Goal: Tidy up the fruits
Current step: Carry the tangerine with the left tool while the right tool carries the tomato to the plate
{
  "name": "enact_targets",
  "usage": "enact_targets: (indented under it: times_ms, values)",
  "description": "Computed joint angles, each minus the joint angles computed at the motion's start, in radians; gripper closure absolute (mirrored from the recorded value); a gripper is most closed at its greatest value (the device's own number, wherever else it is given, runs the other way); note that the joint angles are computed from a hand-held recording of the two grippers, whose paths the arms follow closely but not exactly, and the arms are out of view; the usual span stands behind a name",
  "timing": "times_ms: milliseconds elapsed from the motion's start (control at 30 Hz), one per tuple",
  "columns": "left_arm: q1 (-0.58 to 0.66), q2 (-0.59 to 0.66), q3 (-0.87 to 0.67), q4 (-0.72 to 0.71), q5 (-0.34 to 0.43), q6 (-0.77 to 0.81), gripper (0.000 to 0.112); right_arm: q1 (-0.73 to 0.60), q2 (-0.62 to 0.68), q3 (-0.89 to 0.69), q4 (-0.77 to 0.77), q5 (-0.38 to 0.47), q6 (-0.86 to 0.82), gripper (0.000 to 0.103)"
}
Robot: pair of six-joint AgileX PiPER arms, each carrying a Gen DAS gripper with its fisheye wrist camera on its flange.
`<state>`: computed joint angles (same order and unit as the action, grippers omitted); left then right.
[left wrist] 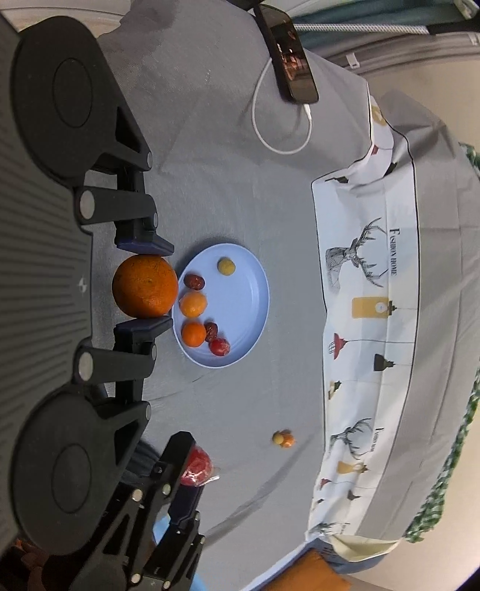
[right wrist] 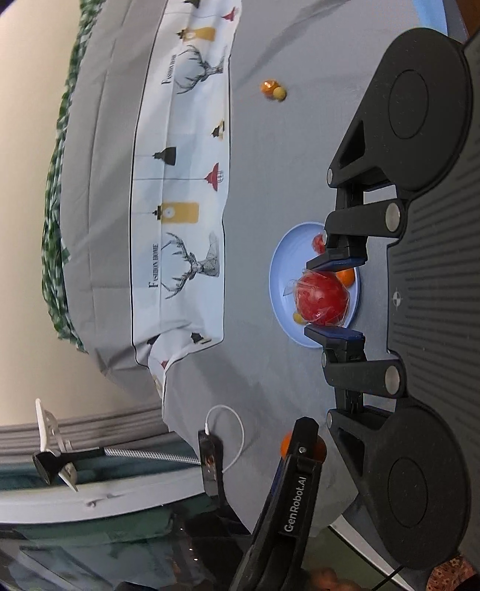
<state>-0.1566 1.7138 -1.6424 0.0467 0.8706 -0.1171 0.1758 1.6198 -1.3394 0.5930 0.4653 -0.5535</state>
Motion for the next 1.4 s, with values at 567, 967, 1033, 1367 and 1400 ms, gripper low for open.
enact_targets:
  times_ms: [567,967,1033,1367,1400]
  values:
    - [0.017,0.003,0.000,-0.039,-0.013,0.011,0.074,0.043,0.020,-0.029,-0.120,-0.006,0.099,0.072]
    - [0.008,0.070,-0.066,-0.024,-0.002,0.010,0.074,0.043,0.062,-0.059,-0.146,0.005,0.145,0.072]
    - [0.009,0.104,-0.112,-0.027,0.010,0.011,0.074,0.039,0.081,-0.078,-0.150,0.010,0.159,0.072]
    - [-0.003,0.391,-0.529,-0.028,0.148,0.032,0.074,0.012,0.248,-0.245,-0.181,0.036,0.260,0.072]
    - [-0.002,0.436,-0.598,-0.033,0.178,0.035,0.074,0.010,0.273,-0.272,-0.190,0.044,0.273,0.072]
